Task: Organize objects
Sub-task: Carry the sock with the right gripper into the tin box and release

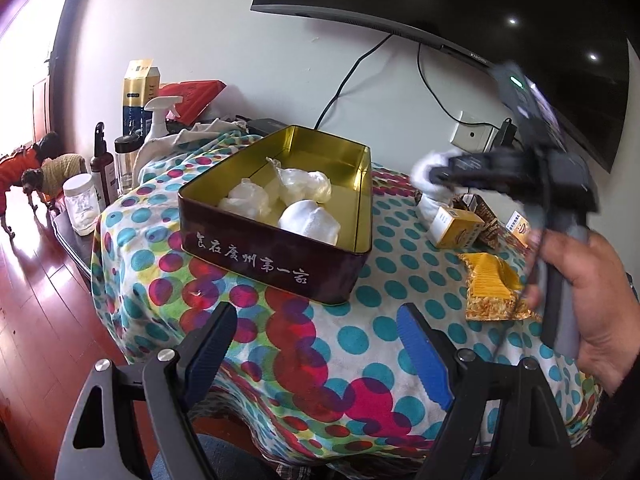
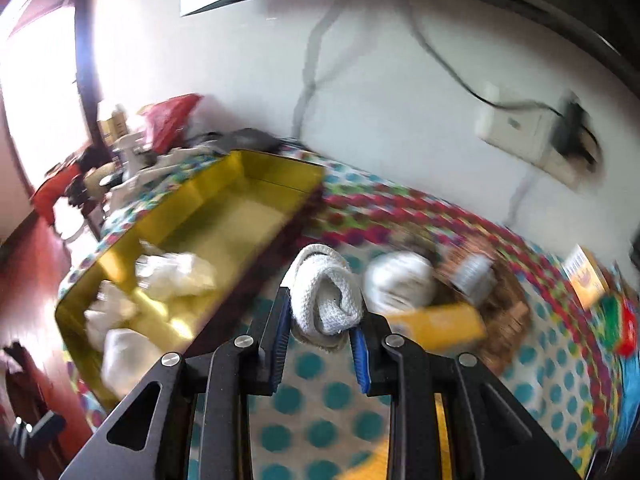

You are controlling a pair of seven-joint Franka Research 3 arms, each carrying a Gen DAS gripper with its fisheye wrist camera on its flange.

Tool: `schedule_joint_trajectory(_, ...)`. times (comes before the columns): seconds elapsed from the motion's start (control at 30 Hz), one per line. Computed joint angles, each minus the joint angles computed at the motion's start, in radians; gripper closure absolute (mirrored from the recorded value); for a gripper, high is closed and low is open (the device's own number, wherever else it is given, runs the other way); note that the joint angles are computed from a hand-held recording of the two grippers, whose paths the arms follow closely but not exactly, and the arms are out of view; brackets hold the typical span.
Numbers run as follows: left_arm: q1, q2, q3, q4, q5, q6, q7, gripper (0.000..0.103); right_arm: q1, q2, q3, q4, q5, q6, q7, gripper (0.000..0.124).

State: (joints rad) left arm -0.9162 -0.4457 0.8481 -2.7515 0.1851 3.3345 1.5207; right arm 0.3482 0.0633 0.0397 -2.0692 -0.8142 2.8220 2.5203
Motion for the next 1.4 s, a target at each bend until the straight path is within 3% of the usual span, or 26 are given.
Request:
schedule_joint_trajectory(0.1,0.002,0.006,0.001,0.001,0.006,0.008,-0.004,0.019,0.029,0.070,0.018,0.096,0.046,-0.024,-0.078,0.099)
schedule_joint_trajectory(0.3,0.011,0.012,0.009,0.006,0.017,0.025,-0.028,0.019,0.110,0.194,-0.009,0.268,0.126,-0.090,-0.204,0.098)
schedule_joint_trajectory(0.53,-0.031,-0.003,0.063,0.020,0.018,0.005,-0.030,0.019,0.168,0.286,-0.062,0.373,0.210,-0.117,-0.303,0.098)
schedule_joint_trajectory(0.63,-0.050,-0.008,0.081,0.024,0.005,-0.001,-0.015,0.019,0.174,0.317,-0.072,0.399,0.268,-0.111,-0.344,0.094)
schedule_joint_trajectory(0.67,-0.055,-0.009,0.086,0.026,-0.001,-0.004,-0.010,0.019,0.180,0.327,-0.081,0.407,0.277,-0.108,-0.349,0.085)
schedule_joint_trajectory(0.77,-0.075,-0.015,0.101,0.029,-0.019,-0.010,0.010,0.019,0.231,0.335,-0.141,0.411,0.221,-0.095,-0.291,0.053)
schedule_joint_trajectory(0.83,-0.086,-0.016,0.109,0.033,-0.034,-0.013,0.024,0.019,0.264,0.328,-0.181,0.404,0.148,-0.081,-0.221,0.042)
schedule_joint_trajectory(0.97,-0.098,-0.017,0.115,0.038,-0.060,-0.020,0.044,0.019,0.263,0.316,-0.184,0.403,0.114,-0.077,-0.184,0.037)
schedule_joint_trajectory(1.13,-0.093,-0.014,0.104,0.033,-0.074,0.000,0.062,0.019,0.291,0.237,-0.231,0.333,-0.090,-0.079,0.031,0.026)
schedule_joint_trajectory(1.4,-0.040,-0.012,0.056,0.007,-0.008,0.055,0.026,0.019,0.211,0.031,-0.201,0.088,-0.268,-0.093,0.245,0.022)
